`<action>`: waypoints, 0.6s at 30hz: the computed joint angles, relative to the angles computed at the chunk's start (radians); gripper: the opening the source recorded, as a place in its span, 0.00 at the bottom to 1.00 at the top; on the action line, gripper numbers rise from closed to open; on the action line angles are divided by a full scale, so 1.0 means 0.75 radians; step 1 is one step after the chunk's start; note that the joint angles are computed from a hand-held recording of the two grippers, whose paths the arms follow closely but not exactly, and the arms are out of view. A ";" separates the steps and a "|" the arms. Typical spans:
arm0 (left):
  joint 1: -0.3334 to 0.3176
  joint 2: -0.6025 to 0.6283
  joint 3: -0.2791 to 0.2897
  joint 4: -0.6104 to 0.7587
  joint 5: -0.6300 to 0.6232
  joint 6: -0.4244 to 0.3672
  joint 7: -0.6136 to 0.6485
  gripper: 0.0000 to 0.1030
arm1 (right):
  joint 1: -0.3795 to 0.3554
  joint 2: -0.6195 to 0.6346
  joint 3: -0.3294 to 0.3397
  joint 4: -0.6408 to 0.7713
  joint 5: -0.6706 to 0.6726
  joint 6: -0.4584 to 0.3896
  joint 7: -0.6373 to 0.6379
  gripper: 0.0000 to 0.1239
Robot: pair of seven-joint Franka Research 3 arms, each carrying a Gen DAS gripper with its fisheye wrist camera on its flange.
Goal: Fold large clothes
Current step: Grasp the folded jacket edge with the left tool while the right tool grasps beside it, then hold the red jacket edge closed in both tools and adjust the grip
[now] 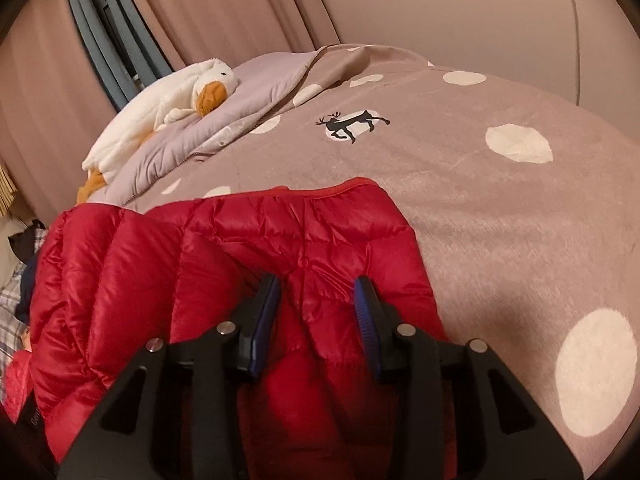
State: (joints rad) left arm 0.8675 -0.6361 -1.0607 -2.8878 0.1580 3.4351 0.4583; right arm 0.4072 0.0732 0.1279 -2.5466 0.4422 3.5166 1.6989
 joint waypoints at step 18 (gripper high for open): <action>-0.013 0.006 -0.024 -0.011 -0.141 -0.007 0.057 0.10 | 0.073 0.000 -0.003 0.030 0.280 0.015 -0.219 0.38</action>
State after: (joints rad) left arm 0.8578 -0.6314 -1.0784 -2.8960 0.0523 3.4301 0.5009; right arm 0.4620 0.0732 0.1254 -2.5240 0.6523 3.5279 1.5344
